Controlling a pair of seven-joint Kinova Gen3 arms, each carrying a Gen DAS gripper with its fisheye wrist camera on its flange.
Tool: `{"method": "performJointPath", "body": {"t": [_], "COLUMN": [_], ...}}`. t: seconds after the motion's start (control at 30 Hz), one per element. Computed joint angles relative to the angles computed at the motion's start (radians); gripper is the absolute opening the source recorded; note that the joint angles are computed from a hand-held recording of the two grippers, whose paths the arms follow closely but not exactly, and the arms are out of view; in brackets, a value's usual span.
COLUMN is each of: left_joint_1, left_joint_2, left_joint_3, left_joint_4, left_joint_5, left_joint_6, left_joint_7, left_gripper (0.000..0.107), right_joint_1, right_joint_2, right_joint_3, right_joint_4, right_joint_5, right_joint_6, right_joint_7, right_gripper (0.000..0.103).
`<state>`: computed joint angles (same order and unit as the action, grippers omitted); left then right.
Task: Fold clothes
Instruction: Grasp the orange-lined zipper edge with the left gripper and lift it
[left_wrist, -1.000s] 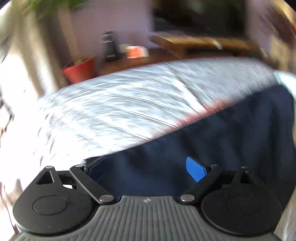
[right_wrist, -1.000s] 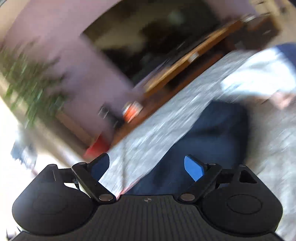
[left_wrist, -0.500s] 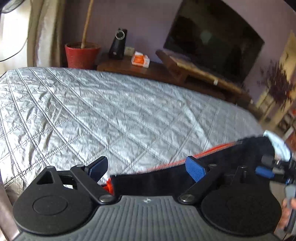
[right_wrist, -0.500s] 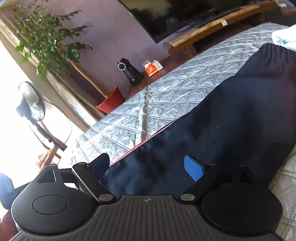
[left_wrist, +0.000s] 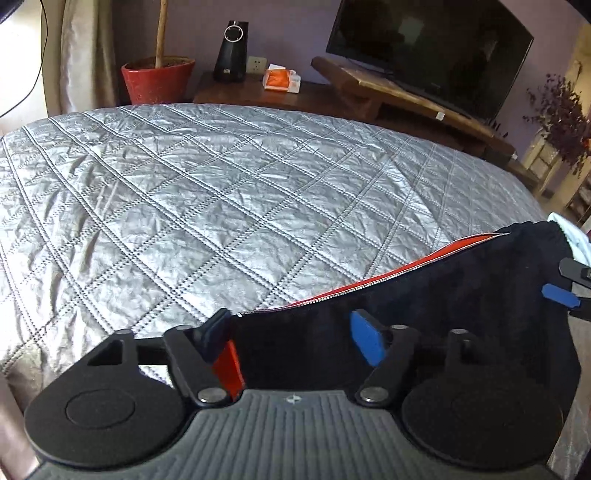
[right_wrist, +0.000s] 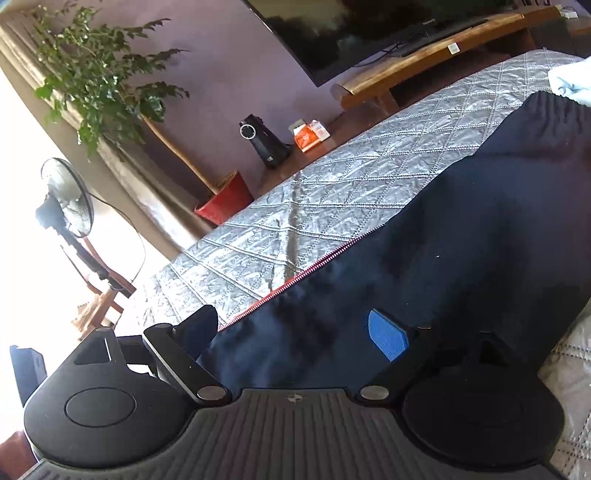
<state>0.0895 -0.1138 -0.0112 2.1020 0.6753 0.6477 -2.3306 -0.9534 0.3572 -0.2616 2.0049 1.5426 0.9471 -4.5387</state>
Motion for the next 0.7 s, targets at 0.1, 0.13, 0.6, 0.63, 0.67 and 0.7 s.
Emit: {"method": "performJointPath", "body": {"t": [0.1,0.13,0.6,0.63,0.67,0.7], "left_joint_1": [0.000,0.004,0.055,0.054,0.052,0.052], "left_joint_2": [-0.008,-0.011,-0.119,-0.133,-0.146,-0.157], "left_joint_3": [0.025,0.030,0.014,0.017,0.021,0.023], "left_joint_4": [0.002,0.006,0.035,0.039,0.041,0.040], "left_joint_5": [-0.079,-0.099,-0.175,-0.195,-0.216,-0.238], "left_joint_6": [-0.026,-0.039,-0.114,-0.117,-0.116,-0.108], "left_joint_7": [0.064,0.079,0.194,0.218,0.244,0.267], "left_gripper": [0.042,0.039,0.008,0.008,0.008,0.008], "right_joint_1": [-0.002,-0.002,0.007,0.006,0.006,0.005], "right_joint_2": [-0.002,-0.003,0.005,0.005,0.005,0.005], "right_joint_3": [0.000,-0.001,0.006,0.006,0.007,0.007], "right_joint_4": [-0.001,-0.001,-0.021,-0.022,-0.023,-0.023], "right_joint_5": [0.003,0.004,-0.004,-0.008,-0.011,-0.012], "right_joint_6": [0.003,0.004,-0.025,-0.024,-0.025,-0.026], "right_joint_7": [0.001,0.003,0.082,0.088,0.092,0.092], "right_gripper": [0.092,0.092,0.092,0.092,0.092,0.092]}}
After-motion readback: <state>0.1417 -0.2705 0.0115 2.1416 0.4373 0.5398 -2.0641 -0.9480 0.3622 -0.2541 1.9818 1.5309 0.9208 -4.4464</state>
